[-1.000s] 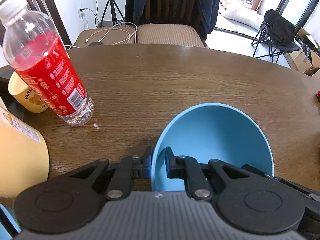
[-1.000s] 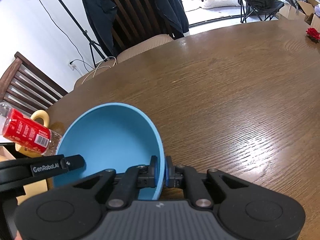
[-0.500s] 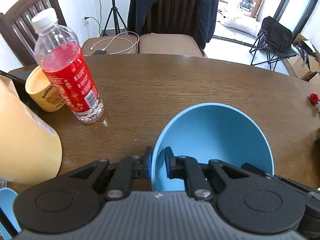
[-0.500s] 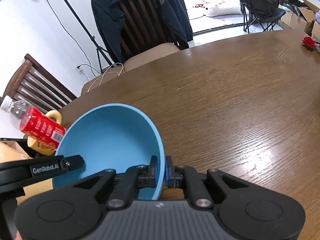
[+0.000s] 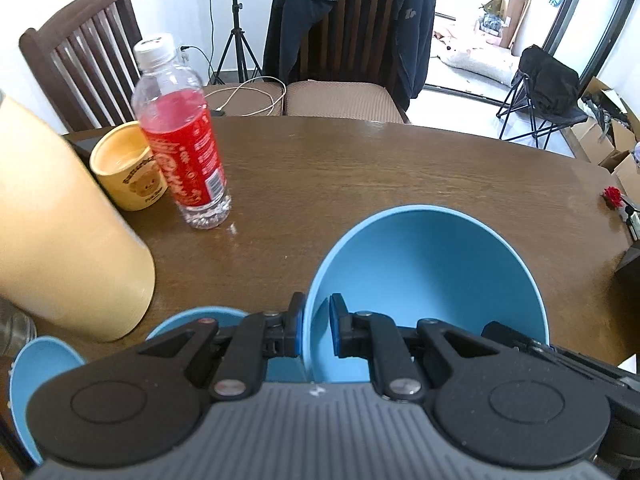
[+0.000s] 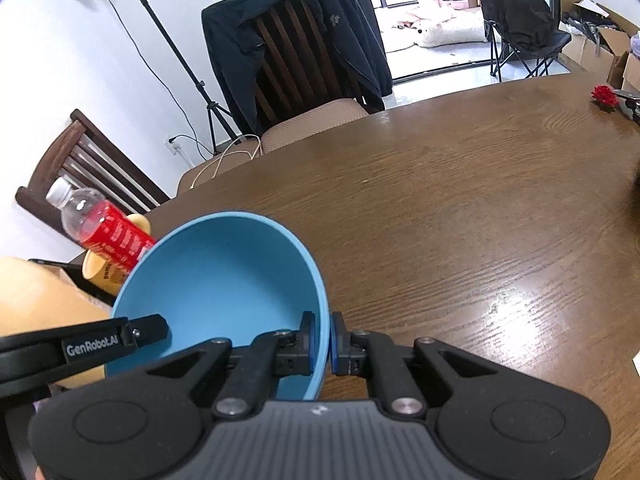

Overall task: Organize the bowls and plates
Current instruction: 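Lift the light-blue bowl with both grippers and carry it toward the other bowls, then carry the held bowl with both grippers past the thermos toward the bowls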

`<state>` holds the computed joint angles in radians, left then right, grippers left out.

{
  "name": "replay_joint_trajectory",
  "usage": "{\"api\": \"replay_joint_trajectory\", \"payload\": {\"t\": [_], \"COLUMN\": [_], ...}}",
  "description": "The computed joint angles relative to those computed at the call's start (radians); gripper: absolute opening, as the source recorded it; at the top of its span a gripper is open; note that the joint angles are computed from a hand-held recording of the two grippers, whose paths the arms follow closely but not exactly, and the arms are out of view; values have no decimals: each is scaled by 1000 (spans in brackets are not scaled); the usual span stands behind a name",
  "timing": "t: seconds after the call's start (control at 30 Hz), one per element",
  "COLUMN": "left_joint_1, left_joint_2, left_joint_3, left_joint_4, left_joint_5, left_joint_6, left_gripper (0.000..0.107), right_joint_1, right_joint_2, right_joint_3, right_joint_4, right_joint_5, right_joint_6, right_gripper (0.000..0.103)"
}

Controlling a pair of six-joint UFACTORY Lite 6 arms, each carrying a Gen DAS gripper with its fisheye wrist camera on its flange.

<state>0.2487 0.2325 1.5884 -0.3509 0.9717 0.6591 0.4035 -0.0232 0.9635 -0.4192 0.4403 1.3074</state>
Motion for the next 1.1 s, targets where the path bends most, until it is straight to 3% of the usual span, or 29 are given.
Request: {"api": "replay_joint_trajectory", "payload": {"t": [0.73, 1.1], "left_joint_1": [353, 578], "left_joint_2": [-235, -252], "left_joint_3": [-140, -103], "left_joint_4": [-141, -178], "left_joint_5": [186, 299], "left_joint_6": [299, 377], "left_gripper": [14, 14], "right_joint_1": [412, 592], "right_joint_2": [-176, -144], "right_joint_3": [-32, 54], "right_joint_4": [-208, -220], "right_joint_5": [280, 372], "right_joint_6": [425, 449], "right_gripper": [7, 7]}}
